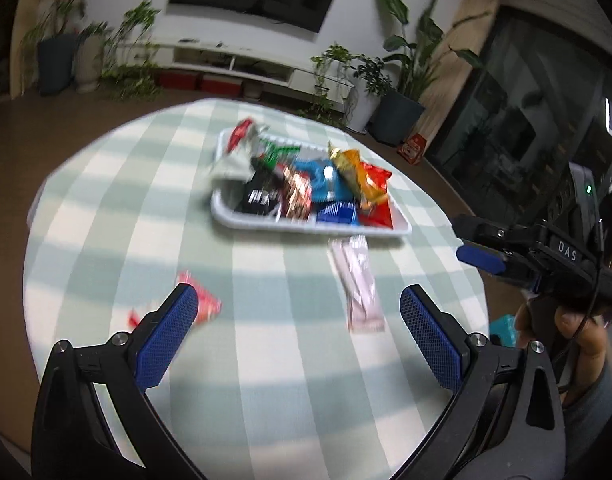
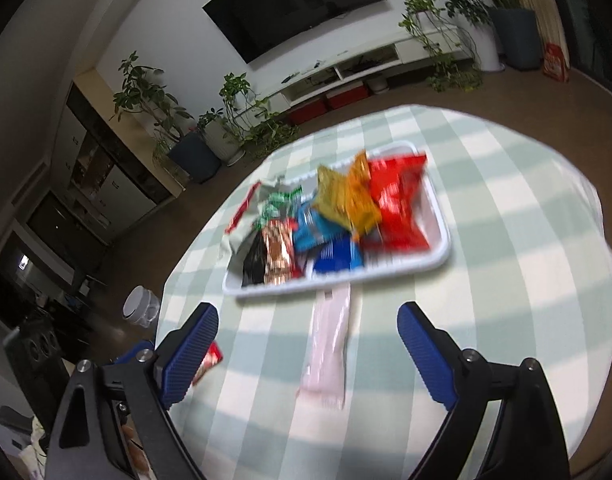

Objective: Organize snacks
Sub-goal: 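Move both tools back toward the strawberry candy and pink stick packet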

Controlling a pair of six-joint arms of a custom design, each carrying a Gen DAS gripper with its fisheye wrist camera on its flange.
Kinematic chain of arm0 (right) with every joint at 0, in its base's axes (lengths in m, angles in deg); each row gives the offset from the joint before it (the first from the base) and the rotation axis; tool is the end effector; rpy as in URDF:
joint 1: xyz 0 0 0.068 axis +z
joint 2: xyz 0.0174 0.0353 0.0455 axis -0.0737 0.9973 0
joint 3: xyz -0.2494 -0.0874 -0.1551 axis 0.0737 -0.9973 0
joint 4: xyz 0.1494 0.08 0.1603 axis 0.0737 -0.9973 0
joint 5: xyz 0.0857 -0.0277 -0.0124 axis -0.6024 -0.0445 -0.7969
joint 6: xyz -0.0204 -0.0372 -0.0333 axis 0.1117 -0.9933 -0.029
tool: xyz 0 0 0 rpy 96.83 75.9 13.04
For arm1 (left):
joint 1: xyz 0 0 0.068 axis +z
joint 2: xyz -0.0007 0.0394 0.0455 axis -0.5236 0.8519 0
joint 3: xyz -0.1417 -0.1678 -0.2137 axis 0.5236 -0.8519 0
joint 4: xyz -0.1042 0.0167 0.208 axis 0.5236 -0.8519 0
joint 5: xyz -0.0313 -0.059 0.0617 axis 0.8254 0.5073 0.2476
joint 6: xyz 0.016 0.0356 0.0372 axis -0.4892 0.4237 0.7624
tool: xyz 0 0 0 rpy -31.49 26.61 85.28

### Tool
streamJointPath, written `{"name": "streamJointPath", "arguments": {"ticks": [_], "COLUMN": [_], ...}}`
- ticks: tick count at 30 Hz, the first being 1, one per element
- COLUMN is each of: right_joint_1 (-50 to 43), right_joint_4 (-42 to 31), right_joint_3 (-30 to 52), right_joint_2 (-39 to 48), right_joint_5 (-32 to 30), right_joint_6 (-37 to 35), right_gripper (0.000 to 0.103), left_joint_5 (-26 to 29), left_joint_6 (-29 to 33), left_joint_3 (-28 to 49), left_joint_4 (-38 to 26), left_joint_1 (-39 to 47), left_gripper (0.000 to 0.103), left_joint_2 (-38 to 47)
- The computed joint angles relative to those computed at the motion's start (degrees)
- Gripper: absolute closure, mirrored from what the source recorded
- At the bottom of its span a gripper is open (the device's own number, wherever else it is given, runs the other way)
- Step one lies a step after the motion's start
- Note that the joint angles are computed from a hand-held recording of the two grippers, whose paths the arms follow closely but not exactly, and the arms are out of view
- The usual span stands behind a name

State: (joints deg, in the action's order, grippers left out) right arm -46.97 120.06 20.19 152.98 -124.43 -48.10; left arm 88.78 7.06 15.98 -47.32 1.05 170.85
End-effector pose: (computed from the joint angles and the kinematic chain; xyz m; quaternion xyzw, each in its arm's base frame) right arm 0.2020 -0.1574 0.0668 0.2456 0.8628 0.1713 0.4074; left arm 0.3008 0.1599 0.1077 0.2864 0.8555 -0.3064 0.3037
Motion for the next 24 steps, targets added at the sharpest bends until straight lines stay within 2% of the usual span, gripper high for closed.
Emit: {"name": "streamJointPath", "arguments": {"ticks": [5, 9, 14, 18, 21, 23, 24], "right_joint_1": [-2.24, -2.39, -4.71, -6.88, -8.13, -8.06, -7.72], "right_joint_4": [9.38, 16.02, 23.44, 26.62, 25.80, 25.82, 26.32], "right_joint_3": [-6.60, -9.98, -13.03, -14.57, -14.10, -13.92, -13.97], "right_joint_2": [5.73, 12.23, 19.61, 22.00, 22.42, 22.68, 23.02], "right_joint_5": [-1.11, 1.11, 0.80, 1.22, 0.84, 0.96, 1.05], "right_joint_6": [-0.13, -0.07, -1.33, -3.46, -4.08, -3.98, -3.91], "right_gripper": [0.010, 0.010, 0.010, 0.010, 0.010, 0.010, 0.010], "left_joint_5": [-1.55, -2.76, -3.69, -6.06, -8.01, -11.39, -13.00], "left_joint_6": [5.27, 8.26, 10.85, 11.28, 8.91, 7.32, 9.28], "left_joint_3": [3.85, 5.29, 8.43, 9.48, 9.21, 8.18, 8.16], "left_joint_4": [-8.23, -10.77, -14.51, -11.63, -5.98, -1.58, -1.10], "left_joint_1": [7.31, 10.03, 11.12, 9.12, 5.96, 2.70, 0.69], "left_gripper": [0.001, 0.001, 0.001, 0.001, 0.001, 0.001, 0.001], "left_joint_2": [5.26, 6.27, 5.91, 3.80, 1.79, 0.78, 1.01]}}
